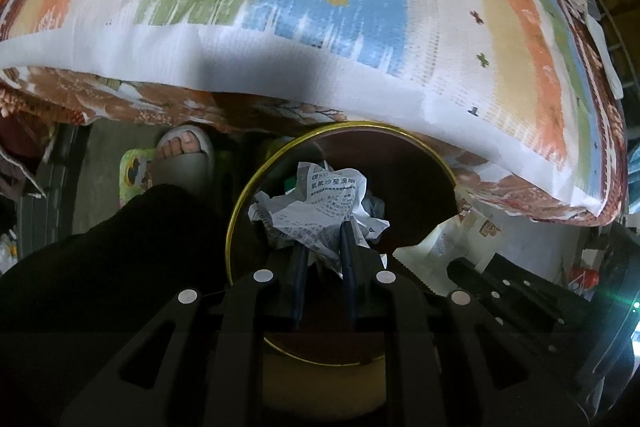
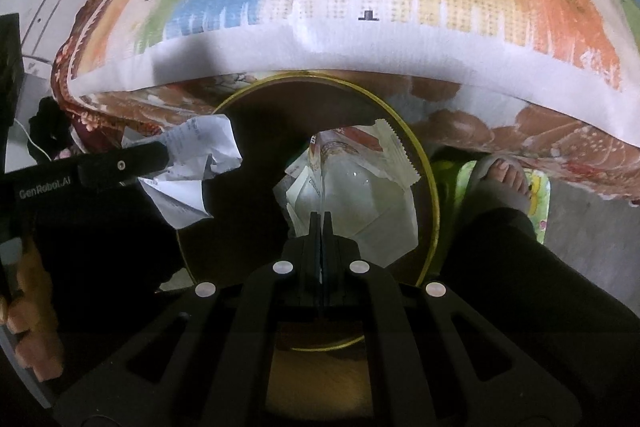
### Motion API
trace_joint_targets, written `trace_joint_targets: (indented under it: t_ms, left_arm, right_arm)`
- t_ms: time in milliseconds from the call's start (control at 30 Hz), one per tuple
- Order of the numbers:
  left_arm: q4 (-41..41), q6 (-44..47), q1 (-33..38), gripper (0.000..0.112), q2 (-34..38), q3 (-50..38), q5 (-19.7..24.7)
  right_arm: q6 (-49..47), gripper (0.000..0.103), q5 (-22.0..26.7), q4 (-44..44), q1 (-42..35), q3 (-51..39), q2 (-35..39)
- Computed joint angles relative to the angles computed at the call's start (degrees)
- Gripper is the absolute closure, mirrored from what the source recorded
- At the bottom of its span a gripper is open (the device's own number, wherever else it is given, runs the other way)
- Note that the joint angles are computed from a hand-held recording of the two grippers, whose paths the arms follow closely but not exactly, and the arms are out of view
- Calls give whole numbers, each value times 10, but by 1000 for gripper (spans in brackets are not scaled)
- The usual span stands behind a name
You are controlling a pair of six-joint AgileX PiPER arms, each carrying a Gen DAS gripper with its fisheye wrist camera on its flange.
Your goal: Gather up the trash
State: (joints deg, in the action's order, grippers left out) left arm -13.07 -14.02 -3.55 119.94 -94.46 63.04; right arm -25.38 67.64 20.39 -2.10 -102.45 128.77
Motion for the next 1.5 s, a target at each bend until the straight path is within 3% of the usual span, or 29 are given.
trace_joint_targets:
  t_ms: [200,333,733,967,1200,1300,1400,1500]
  left_arm:
    - [-4,-10,6,93,16,-15,4]
    - [4,-20,7,71,20,-19,-3]
    - [-33,17,18,69,-28,13,-29]
    - [-15,67,7,62,-115,77,-75]
    - [-9,156,-20,48,-246,206,-157]
    - [5,172,-31,41,-304,269,-200]
    - [-33,211,-27,32,-350,313,-223]
    - [-54,231,-25,21,-387,348,-241]
  right_arm:
    - [26,101,9,11,1,-25,26]
    - [47,78,10,11,-2,-45,42]
    - [22,72,-19,20,-10,1,-7]
    - [-40,65,-64,39,-23,81,-94]
    - [-137,57,-114,83,-58,181,-204]
    - [-182,48,-132,115,-84,223,-246]
    - [-229,40,-137,144,-106,264,-286]
    - [-289,25,-159,172,-121,319,-337]
